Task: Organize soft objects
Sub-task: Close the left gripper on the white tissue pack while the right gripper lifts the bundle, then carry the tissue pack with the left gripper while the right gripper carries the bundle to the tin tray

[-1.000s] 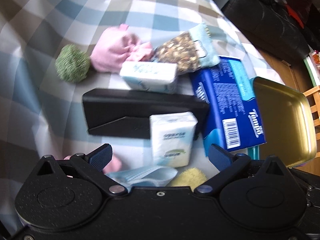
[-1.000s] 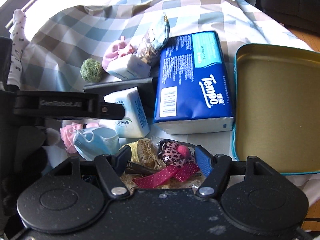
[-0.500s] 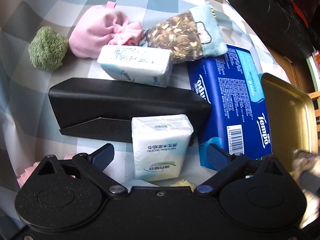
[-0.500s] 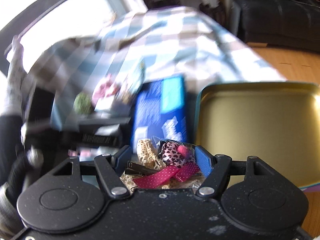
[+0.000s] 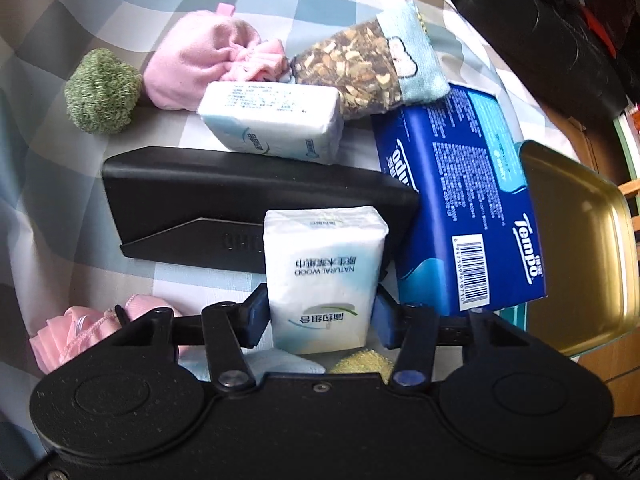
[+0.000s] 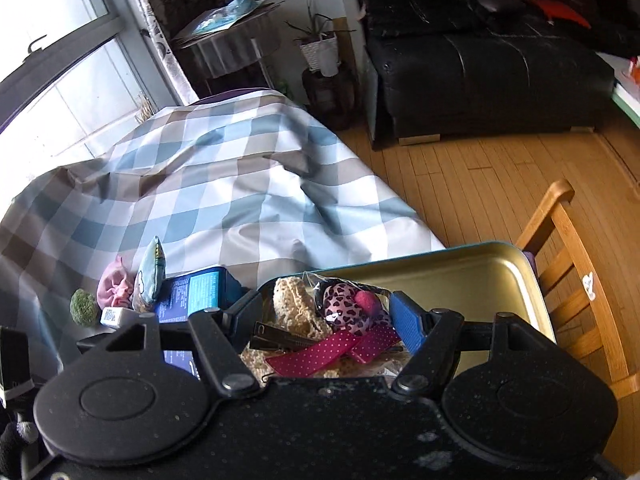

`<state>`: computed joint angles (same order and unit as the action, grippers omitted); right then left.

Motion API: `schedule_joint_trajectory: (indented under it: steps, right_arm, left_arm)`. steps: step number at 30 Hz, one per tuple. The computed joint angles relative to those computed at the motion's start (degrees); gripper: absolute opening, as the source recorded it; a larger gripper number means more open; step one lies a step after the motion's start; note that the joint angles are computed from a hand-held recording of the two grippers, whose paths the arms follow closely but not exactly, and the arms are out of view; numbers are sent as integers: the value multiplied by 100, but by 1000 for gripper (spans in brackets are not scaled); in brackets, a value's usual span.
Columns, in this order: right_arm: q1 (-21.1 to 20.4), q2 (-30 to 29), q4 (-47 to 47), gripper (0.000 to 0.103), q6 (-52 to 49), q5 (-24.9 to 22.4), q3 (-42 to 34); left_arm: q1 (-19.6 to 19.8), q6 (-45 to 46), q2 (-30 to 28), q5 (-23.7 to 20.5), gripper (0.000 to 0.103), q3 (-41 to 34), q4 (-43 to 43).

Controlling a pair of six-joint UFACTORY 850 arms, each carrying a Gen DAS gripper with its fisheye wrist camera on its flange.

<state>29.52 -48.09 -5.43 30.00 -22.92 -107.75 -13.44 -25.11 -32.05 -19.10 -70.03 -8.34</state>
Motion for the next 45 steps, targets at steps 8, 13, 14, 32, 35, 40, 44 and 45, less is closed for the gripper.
schedule_joint_trajectory:
  steps: [8, 13, 14, 32, 35, 40, 44, 45]
  right_arm:
    - [-96, 188, -122, 70, 559, -61, 266]
    - [-131, 163, 413, 70, 205, -122, 216]
    - [-132, 137, 451, 70, 183, -166, 179]
    - [-479, 62, 1381, 70, 475, -604, 128]
    - [-503, 121, 1352, 70, 567, -523, 232]
    - [-512, 180, 1104, 70, 881, -454, 327]
    - [-506, 138, 975, 70, 1033, -521, 273]
    - [-498, 120, 959, 70, 1043, -543, 247]
  left_arm:
    - [-245, -1950, 462, 502, 50, 481, 1684]
    - [-336, -2328, 461, 546, 49, 406, 2029]
    - [-354, -2472, 483, 559, 49, 414, 2172]
    - [-913, 16, 98, 551, 49, -847, 305]
    - [-975, 1198, -187, 458, 49, -1234, -903]
    - [-1032, 2140, -510, 352, 50, -1559, -1903]
    - [-1023, 2466, -611, 268, 49, -1525, -2213]
    - [-1014, 2476, -620, 269, 50, -1490, -2287]
